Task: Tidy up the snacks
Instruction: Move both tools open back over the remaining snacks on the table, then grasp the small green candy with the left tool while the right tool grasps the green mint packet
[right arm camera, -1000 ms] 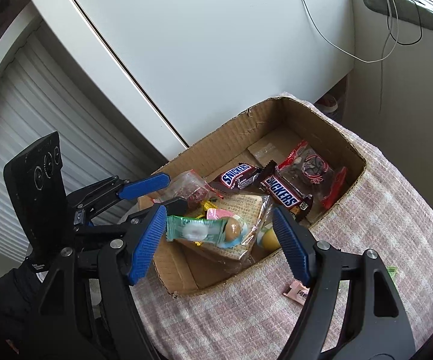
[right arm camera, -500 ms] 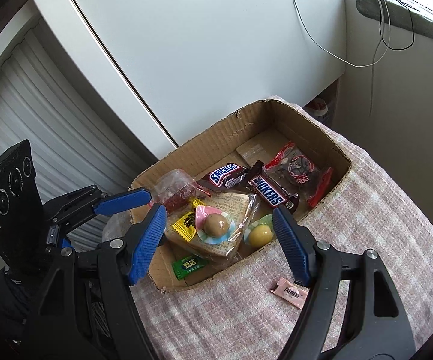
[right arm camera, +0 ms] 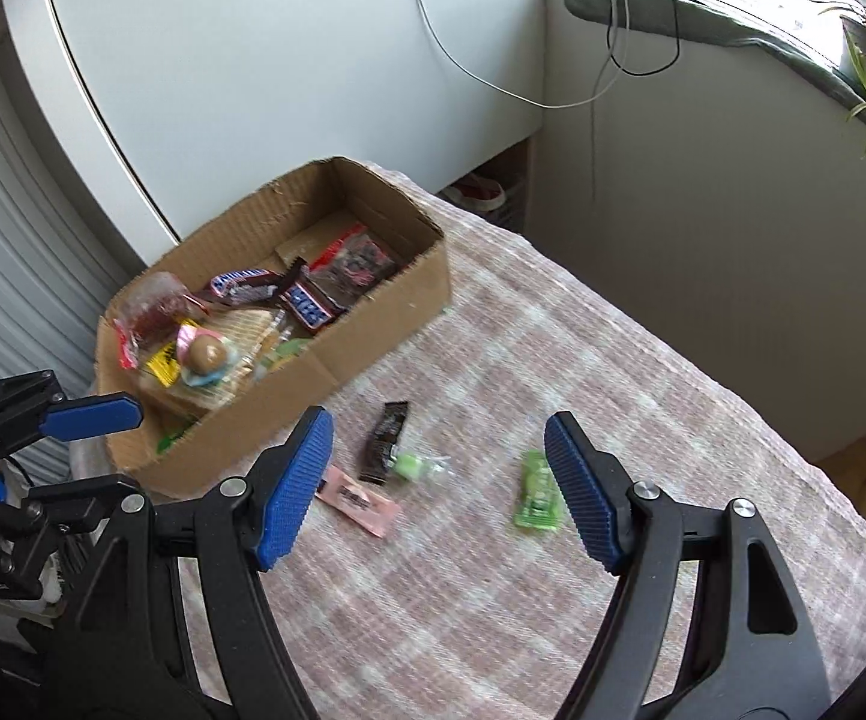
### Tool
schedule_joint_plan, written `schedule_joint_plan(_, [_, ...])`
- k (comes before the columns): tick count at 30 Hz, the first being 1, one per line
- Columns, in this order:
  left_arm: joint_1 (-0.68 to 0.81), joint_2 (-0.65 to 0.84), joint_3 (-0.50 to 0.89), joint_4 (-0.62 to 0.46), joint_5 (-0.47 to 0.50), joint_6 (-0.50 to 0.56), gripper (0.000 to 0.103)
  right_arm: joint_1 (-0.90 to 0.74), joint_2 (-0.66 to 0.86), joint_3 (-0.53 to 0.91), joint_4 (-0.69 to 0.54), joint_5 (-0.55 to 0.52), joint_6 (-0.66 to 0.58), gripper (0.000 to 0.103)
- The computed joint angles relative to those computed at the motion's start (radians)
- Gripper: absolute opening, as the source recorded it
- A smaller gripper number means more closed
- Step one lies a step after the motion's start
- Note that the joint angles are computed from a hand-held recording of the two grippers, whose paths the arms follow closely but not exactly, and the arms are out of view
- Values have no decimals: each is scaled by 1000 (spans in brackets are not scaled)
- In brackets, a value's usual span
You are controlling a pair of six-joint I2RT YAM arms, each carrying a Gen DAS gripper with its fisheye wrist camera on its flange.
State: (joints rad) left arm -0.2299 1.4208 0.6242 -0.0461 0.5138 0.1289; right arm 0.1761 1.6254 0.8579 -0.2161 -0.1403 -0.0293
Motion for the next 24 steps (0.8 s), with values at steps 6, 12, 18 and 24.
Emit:
schedule_joint_plan(6, [-145, 120, 33, 64, -91, -88, 37, -70, 76, -41, 46, 10, -79, 55])
schedule_joint_plan(12, [-216, 259, 98, 113, -196, -154, 37, -106, 178, -47, 122, -34, -123, 50])
schedule_joint_plan(18, [-243, 364, 166, 125, -268, -185, 37, -112, 231, -33, 156, -38, -155, 50])
schedule_joint_plan(24, [-257, 440, 223, 136, -289, -194, 37, -99, 262, -23, 174, -18, -180, 50])
